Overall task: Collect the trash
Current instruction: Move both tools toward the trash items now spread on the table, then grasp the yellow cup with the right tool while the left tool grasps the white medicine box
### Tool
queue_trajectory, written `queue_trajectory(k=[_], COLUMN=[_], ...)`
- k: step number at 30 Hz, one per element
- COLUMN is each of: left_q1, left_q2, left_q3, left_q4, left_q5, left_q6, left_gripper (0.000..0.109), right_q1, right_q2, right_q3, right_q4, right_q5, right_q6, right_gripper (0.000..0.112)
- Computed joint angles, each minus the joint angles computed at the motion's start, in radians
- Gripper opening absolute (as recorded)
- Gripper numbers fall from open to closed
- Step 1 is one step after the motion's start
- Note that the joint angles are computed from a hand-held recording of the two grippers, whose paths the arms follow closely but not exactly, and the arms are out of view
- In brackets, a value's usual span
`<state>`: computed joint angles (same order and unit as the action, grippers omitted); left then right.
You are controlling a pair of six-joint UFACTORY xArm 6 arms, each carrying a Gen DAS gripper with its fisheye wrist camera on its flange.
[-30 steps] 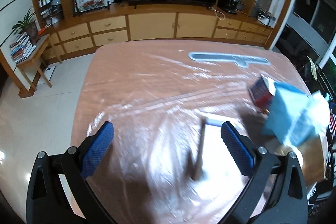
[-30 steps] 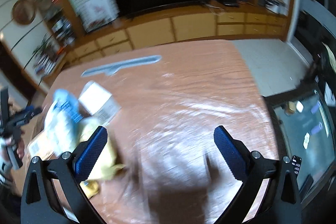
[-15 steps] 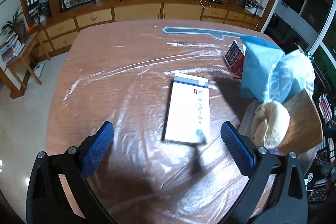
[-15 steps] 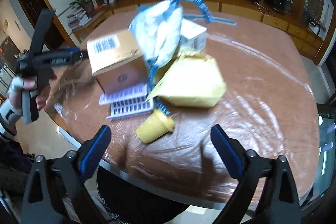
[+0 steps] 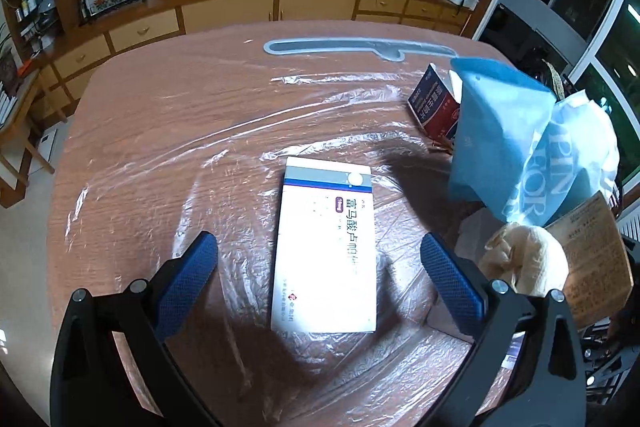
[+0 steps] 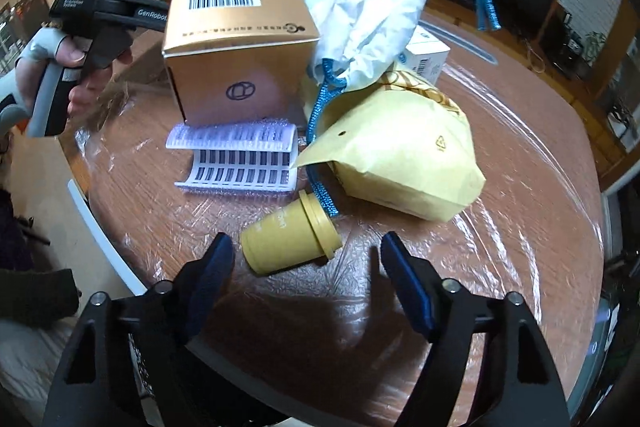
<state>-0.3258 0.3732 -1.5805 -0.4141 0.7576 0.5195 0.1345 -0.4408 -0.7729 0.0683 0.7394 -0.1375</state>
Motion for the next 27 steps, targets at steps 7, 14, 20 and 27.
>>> queue_trajectory(k=[7, 14, 20, 27], left_q1=[0.004, -0.014, -0.017, -0.018], left_q2=[0.02, 0.022, 0.01, -0.011], left_q3=[-0.025, -0.019, -0.001, 0.033], left_q4=[-0.03, 0.056, 0.117, 0.137], left_q5=[0.031, 0.012, -0.018, -0.052], left_q6=[0.008, -0.018, -0.027, -0.041], left_gripper=[0.09, 0.064, 0.052, 0.052], right_q1=[0.006, -0.004, -0.046, -0.04], right_q2=[0.025, 0.018, 0.019, -0.004], right_q3=[-0.014, 0.001, -0.004, 0.013], right_q4=[0.004, 0.075, 0.164, 0.181], right_q5=[0.001, -0.008, -0.001, -0.018], right_q6=[-0.024, -0.034, -0.07, -0.043], right_gripper=[0.057, 0.047, 0.047, 0.047])
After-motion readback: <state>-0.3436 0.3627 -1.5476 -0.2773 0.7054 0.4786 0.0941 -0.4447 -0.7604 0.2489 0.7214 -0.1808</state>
